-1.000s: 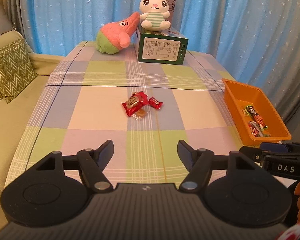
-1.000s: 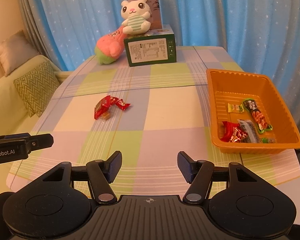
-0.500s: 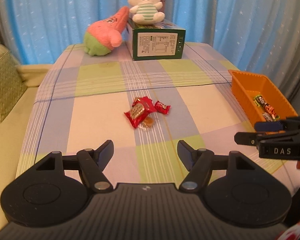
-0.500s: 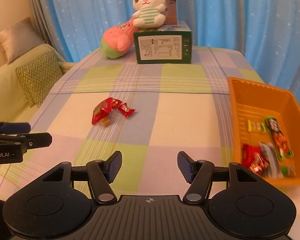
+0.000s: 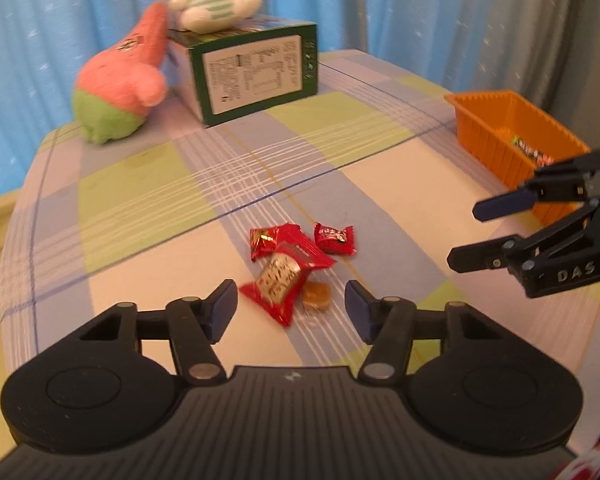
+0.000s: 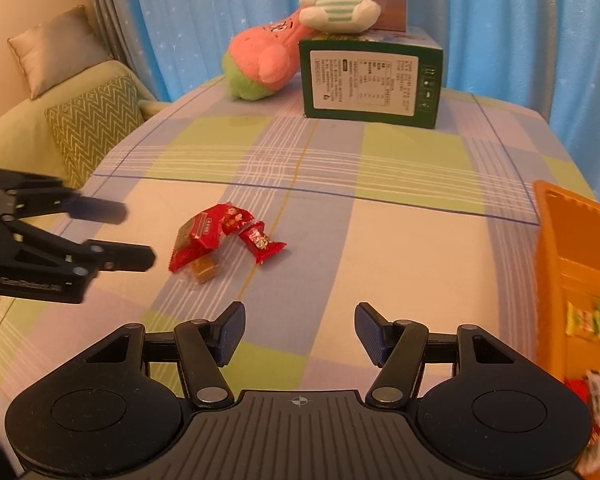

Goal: Organize snacks
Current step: 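Grasp the large red candy packet with the left tool while the right tool grasps the small red candy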

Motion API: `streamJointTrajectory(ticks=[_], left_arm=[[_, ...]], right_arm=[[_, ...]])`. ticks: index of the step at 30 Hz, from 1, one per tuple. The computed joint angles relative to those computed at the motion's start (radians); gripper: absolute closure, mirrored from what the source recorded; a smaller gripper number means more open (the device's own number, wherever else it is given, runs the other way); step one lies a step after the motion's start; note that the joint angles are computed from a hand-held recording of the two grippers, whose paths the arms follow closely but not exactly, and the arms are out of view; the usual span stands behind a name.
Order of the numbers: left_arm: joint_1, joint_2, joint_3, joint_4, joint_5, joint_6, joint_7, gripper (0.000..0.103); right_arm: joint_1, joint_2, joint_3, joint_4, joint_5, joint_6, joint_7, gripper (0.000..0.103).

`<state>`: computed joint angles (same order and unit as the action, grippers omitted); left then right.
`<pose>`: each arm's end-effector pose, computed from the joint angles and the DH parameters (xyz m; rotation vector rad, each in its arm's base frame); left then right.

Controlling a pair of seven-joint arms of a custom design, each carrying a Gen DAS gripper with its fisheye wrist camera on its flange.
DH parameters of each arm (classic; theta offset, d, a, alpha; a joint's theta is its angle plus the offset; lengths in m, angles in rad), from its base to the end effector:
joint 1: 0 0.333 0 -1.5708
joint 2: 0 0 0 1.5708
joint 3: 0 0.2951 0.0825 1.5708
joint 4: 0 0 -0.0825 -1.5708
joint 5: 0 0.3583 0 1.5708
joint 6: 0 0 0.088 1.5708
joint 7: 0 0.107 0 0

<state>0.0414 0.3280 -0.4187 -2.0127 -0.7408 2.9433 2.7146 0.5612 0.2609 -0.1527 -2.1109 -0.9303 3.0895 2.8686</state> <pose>0.5867 -0.1685 0.3553 -1.0414 2.4634 -0.9148 0.5018 0.2931 0.3503 -1.7689 1.6919 -0.4576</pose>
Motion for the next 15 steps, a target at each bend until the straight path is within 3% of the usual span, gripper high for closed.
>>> streamJointTrajectory(ticks=[2, 8, 11, 12, 15], left_arm=[[-0.021, 0.045, 0.025, 0.042, 0.065, -0.011, -0.011, 0.049], [0.001, 0.146, 0.006, 0.141, 0.173, -0.043, -0.014, 0.057], [0.002, 0.176, 0.006, 0.180, 0.214, -0.080, -0.036, 0.068], [-0.002, 0.181, 0.012, 0.187, 0.229, -0.088, -0.050, 0.076], [-0.001, 0.174, 0.014, 0.182, 0.240, -0.091, -0.098, 0.081]], right_arm=[[-0.008, 0.027, -0.001, 0.022, 0.012, 0.014, -0.016, 0.041], [-0.009, 0.098, -0.012, 0.078, 0.114, 0.042, -0.133, 0.042], [-0.005, 0.125, -0.020, 0.098, 0.164, 0.055, -0.186, 0.042], [-0.003, 0.133, -0.022, 0.106, 0.179, 0.059, -0.203, 0.042], [-0.010, 0.158, -0.015, 0.128, 0.227, 0.074, -0.262, 0.042]])
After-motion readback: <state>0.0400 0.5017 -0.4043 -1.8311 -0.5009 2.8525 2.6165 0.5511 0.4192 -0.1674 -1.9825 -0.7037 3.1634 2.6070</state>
